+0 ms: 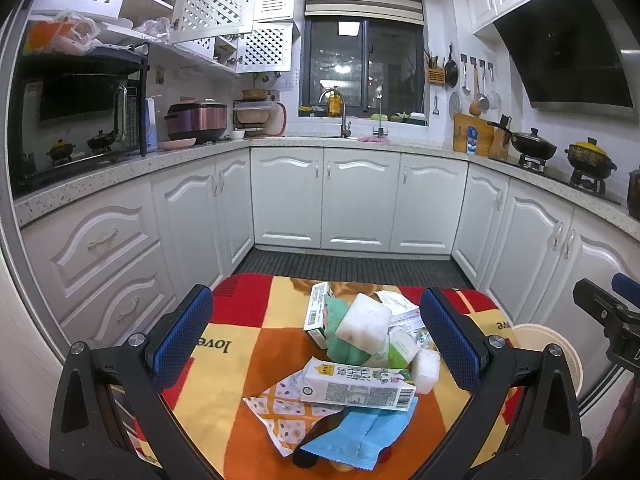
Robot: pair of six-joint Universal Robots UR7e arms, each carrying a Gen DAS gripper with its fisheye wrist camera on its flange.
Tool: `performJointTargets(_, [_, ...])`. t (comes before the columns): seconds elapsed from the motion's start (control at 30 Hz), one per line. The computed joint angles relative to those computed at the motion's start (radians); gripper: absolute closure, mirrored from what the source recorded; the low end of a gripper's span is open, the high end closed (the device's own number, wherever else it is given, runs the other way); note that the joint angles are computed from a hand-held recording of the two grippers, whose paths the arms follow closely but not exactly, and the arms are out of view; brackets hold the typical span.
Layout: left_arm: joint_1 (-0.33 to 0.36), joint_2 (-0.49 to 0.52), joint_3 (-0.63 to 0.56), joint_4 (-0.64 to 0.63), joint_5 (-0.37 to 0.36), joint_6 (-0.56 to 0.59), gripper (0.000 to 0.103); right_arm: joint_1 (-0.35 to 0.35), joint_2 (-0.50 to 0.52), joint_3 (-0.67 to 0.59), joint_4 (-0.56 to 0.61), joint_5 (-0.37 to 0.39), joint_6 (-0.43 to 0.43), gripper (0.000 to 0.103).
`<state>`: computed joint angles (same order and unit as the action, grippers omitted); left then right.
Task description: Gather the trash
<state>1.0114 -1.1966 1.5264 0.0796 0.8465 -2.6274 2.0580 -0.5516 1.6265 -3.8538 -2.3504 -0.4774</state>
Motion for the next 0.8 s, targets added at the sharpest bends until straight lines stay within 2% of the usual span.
performJointTargets(0.8, [0.007,0.017,-0.012,0.009,-0.023,-0.009,0.0,-0.006,-0.008,0.024,0.032,-0.004,0.037,0.0])
